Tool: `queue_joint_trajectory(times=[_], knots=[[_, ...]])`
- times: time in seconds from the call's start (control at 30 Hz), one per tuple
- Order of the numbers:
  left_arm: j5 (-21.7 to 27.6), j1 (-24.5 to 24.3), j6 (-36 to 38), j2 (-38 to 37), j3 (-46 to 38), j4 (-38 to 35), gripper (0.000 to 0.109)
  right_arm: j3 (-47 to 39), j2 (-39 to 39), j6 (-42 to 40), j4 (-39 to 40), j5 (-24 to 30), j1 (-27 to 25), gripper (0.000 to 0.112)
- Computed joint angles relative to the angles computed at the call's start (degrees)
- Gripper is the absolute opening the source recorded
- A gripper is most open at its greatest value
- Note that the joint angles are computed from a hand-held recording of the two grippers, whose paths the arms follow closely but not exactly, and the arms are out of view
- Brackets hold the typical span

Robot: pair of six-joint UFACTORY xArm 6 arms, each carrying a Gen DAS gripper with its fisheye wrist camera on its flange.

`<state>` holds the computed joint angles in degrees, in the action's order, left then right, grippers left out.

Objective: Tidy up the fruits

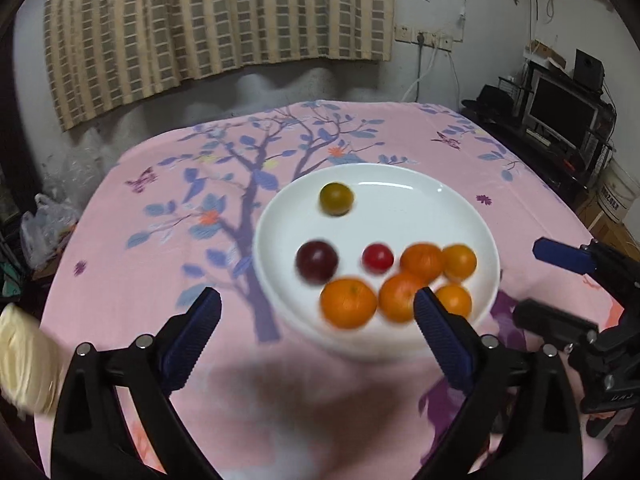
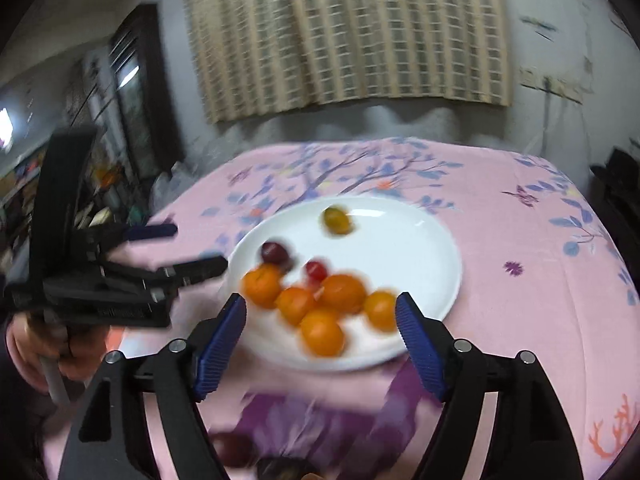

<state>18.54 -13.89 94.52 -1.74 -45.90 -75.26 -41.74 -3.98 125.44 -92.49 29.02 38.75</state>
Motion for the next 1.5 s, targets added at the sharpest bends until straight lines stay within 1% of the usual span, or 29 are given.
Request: queue_joint_trajectory(times=[0.07,0.13,0.17,0.2,0.27,0.33,0.4,0.43,0.6,0.73,0.8,0.93,0.97,1.0,1.07,1.1,1.13,1.17,1.2,1.27,1.3,1.33,1.37,1.4,1.43,1.5], knots=[[3.9,3.7,-0.1,-3.2,3.5,1.5,0.095,-0.9,1.5,-8.0,7.5,1.4,3.7,0.078],[9.3,8.2,-0.4,-5.7,6.7,3.2,0.095,-2.0,3.2,-11.9,11.4,2.6,6.6,0.078],[11.3,10.3,-0.2,-6.8,8.3,4.0,0.095,-2.8,4.4,-14.2,13.7,2.6,7.6,0.078],[12.3,11.6,1.1,-7.7,9.7,3.6,0.095,-3.6,5.6,-16.5,15.5,2.2,8.4,0.077],[13.3,14.0,4.8,-9.4,12.5,1.5,0.095,-4.9,7.4,-20.5,18.0,1.8,9.7,0.077],[13.5,15.3,8.6,-10.0,14.2,-0.9,0.095,-6.4,9.5,-26.6,22.4,2.2,10.8,0.073],[12.1,15.6,11.4,-10.3,15.5,-2.4,0.095,-7.1,10.6,-28.8,24.4,1.3,10.9,0.067],[12.3,15.9,12.7,-10.6,16.0,-2.8,0.095,-7.3,11.0,-29.3,25.1,1.0,10.9,0.066],[14.1,16.9,12.7,-11.6,16.9,-1.0,0.095,-9.0,13.3,-34.3,29.2,3.1,12.1,0.064],[15.5,18.0,11.0,-11.5,16.4,0.1,0.095,-11.0,15.5,-37.4,30.5,6.5,13.5,0.062],[15.6,18.1,10.5,-11.5,16.3,0.1,0.095,-12.5,16.7,-39.1,31.3,8.7,14.3,0.055],[15.7,18.3,10.6,-11.9,16.5,-0.1,0.095,-13.7,17.8,-40.2,31.3,11.6,15.6,0.045],[15.6,18.3,10.7,-11.9,16.5,-0.2,0.095,-14.2,18.1,-40.4,31.7,13.1,15.8,0.039],[15.4,18.3,10.9,-12.0,16.6,-0.4,0.095,-14.1,18.0,-40.3,31.9,13.3,15.8,0.039],[15.1,18.3,11.4,-12.2,16.8,-0.3,0.095,-13.3,17.2,-39.3,32.2,12.1,15.2,0.039],[15.9,18.6,11.0,-12.3,16.9,1.0,0.095,-12.9,16.8,-38.7,32.0,11.2,14.8,0.039],[17.9,19.4,10.2,-12.1,16.8,3.9,0.095,-11.7,15.6,-36.4,30.9,9.4,14.2,0.039],[21.5,20.6,8.8,-11.8,16.3,8.4,0.095,-10.8,14.7,-34.5,29.8,8.1,13.7,0.039],[26.4,22.2,7.4,-11.4,15.7,13.1,0.095,-9.8,13.5,-32.1,28.5,7.0,13.2,0.039],[34.1,24.2,6.0,-10.3,14.5,19.9,0.084,-8.1,11.5,-28.2,26.5,5.7,12.6,0.039],[36.1,24.4,5.6,-9.6,14.1,22.7,0.073,-7.4,10.7,-26.6,25.7,5.2,12.3,0.039],[36.8,24.2,5.3,-9.3,14.1,24.3,0.065,-6.7,10.0,-25.2,25.0,4.6,12.0,0.039],[36.8,23.8,5.0,-8.9,14.3,25.8,0.060,-6.5,9.8,-24.7,24.8,4.5,11.9,0.039],[36.3,23.3,4.7,-8.6,14.8,27.3,0.049,-6.3,9.6,-24.5,24.9,4.7,11.9,0.039],[35.6,22.9,4.7,-8.6,15.3,28.0,0.046,-6.2,9.6,-24.4,25.1,4.9,12.0,0.039],[36.4,23.5,5.8,-8.8,15.6,27.7,0.044,-6.2,9.7,-24.3,25.0,4.3,11.7,0.039]])
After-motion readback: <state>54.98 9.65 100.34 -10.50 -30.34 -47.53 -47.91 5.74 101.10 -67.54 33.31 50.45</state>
